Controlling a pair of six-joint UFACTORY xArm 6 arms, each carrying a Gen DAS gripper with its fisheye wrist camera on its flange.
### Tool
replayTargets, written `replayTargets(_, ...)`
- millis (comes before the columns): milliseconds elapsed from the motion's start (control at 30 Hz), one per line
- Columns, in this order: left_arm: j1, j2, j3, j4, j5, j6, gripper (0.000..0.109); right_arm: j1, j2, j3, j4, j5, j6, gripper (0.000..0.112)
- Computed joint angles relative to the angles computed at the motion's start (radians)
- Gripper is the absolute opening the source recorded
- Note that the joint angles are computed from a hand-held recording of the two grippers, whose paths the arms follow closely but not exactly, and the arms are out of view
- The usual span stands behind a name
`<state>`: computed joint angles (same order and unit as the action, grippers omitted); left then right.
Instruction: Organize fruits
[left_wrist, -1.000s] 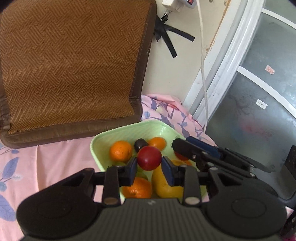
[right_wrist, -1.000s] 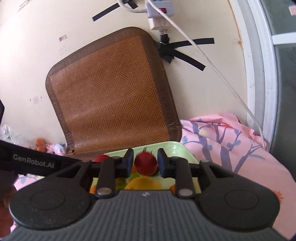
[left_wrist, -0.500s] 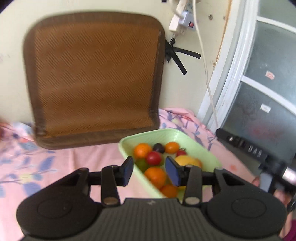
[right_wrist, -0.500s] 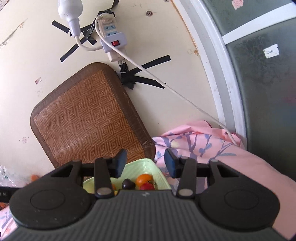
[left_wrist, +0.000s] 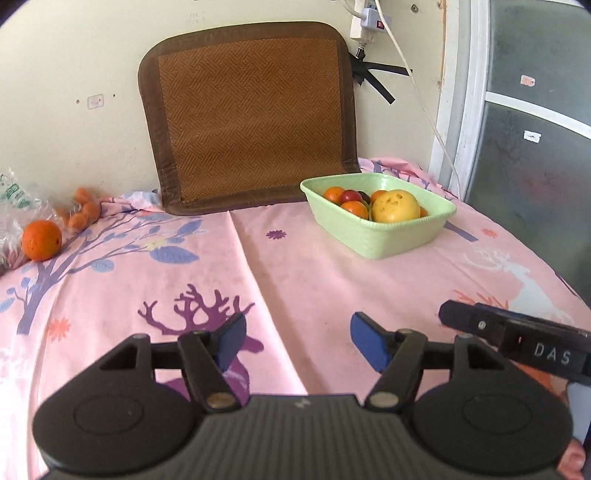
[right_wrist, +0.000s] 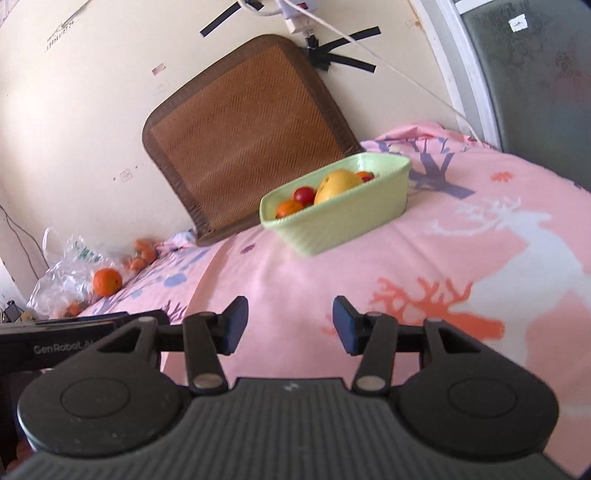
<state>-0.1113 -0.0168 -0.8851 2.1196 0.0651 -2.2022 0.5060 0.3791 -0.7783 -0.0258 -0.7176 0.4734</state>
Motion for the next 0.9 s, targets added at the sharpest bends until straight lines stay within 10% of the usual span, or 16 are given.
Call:
replayTargets(67, -0.020, -0.037, 0.048, 0.000, 0.034, -0.015, 0.102, 0.027, -0.023, 0.037, 0.031, 0.000, -0.016, 0.054)
replayTargets(900, -0.100, -0.230, 0.261, -0.209, 0.247, 0.154, 0.103, 0.123, -0.094, 0.135, 0.270, -0.060, -0.075, 0.068)
